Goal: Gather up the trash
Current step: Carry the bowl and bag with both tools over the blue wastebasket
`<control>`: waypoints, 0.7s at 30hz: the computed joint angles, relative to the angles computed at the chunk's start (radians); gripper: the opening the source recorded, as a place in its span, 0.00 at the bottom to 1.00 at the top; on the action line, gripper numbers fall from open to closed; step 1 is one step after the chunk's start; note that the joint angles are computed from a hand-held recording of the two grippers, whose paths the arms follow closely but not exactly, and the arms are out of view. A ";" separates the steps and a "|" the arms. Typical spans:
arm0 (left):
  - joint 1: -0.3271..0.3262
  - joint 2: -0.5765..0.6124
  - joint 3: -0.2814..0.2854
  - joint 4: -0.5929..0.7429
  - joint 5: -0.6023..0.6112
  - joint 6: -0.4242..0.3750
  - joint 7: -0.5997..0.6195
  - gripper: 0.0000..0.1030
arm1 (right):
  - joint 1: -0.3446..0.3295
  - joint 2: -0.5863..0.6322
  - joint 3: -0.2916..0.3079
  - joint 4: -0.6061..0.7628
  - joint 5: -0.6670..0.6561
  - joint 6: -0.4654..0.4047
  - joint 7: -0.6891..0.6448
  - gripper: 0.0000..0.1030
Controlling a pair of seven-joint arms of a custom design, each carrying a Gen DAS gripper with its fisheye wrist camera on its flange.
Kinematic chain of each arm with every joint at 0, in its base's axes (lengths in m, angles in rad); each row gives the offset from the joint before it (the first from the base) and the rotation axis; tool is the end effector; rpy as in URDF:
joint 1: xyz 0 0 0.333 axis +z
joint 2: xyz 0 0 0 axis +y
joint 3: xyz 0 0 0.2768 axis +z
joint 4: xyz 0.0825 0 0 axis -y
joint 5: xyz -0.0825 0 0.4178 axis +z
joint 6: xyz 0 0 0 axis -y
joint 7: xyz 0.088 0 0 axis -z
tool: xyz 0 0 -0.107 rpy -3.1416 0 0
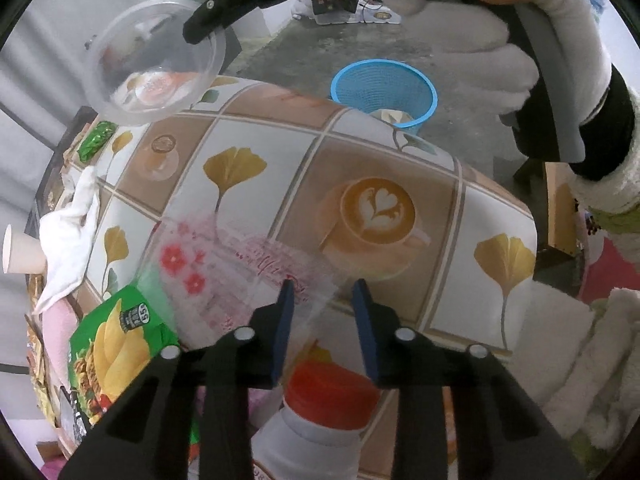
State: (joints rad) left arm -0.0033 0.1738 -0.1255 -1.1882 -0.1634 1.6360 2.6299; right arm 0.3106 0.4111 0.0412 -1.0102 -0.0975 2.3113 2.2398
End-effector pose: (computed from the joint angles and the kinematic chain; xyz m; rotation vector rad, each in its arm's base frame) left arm 0.6274 -0.0890 0.6819 -0.5443 2.8626 -0.3852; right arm 0.6846 0.2402 0.6988 -1.3549 1.8316 -0.3921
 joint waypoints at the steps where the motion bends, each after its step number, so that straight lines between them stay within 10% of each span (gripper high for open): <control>1: 0.000 0.008 0.000 0.012 -0.001 -0.007 0.000 0.23 | 0.000 -0.002 0.000 -0.003 0.001 0.002 0.001 0.04; 21: 0.033 0.050 0.001 0.134 -0.101 0.105 -0.035 0.01 | 0.006 -0.051 -0.012 -0.053 -0.043 0.032 0.058 0.04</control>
